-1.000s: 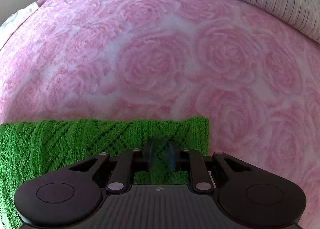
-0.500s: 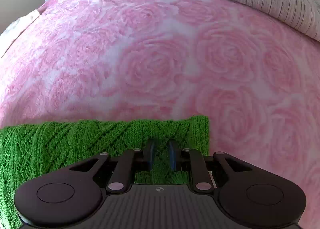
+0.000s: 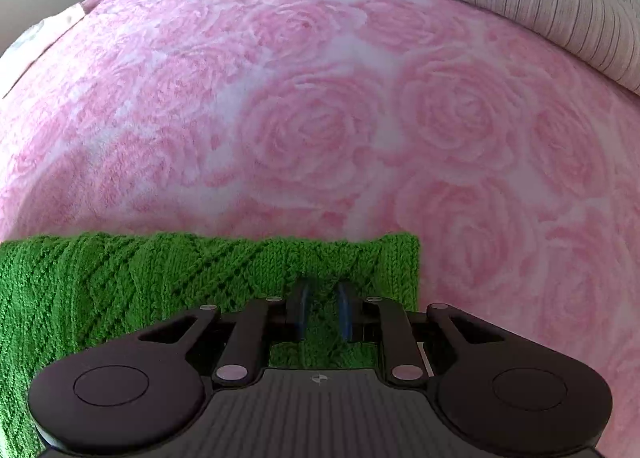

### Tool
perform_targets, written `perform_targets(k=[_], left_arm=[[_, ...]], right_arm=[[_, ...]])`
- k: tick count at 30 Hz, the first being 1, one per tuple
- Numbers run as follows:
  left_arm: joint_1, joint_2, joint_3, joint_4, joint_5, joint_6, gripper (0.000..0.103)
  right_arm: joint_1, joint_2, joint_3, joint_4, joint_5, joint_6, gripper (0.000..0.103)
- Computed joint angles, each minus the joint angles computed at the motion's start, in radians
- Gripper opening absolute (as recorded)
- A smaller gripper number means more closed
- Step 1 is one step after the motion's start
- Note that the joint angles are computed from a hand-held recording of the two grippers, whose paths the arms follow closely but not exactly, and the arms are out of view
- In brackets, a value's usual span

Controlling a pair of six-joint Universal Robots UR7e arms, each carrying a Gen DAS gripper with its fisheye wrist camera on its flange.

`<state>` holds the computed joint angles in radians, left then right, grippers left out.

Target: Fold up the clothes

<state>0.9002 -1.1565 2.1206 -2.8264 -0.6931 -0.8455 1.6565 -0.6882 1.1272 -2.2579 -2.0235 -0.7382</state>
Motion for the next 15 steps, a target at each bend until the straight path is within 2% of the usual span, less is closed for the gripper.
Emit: perform_targets(k=[3,5,8,9,11,13,15], left_arm=[[-0.042,-0.012,0.009,-0.014,0.105,-0.051,0.007],[-0.051,0.005,0.007,-0.083,0.121,0.005,0.006],[-0.03,0.03,-0.008,-0.075,0.054,0.077,0.007],[-0.015,0.044,-0.019,-0.041,0.04,0.094,0.006],[0.015,0.067,-0.026,-0.003,0.014,0.12,0.003],[0.029,0.065,-0.004,-0.074,-0.01,0.09,0.003],[0.005,0.053,0.001,-0.052,0.0,0.082,0.002]], right_arm=[[0.004,-0.017,0.01,-0.012,0.018,0.008,0.019],[-0.003,-0.032,0.022,-0.029,0.057,0.032,0.019],[-0.014,-0.053,0.038,-0.055,0.113,0.068,0.019],[-0.016,-0.045,0.029,-0.042,0.106,0.079,0.019],[-0.023,-0.029,0.024,-0.044,0.075,0.047,0.019],[-0.024,-0.026,0.023,-0.045,0.056,0.034,0.018],[-0.02,-0.035,0.027,-0.046,0.047,0.038,0.019]])
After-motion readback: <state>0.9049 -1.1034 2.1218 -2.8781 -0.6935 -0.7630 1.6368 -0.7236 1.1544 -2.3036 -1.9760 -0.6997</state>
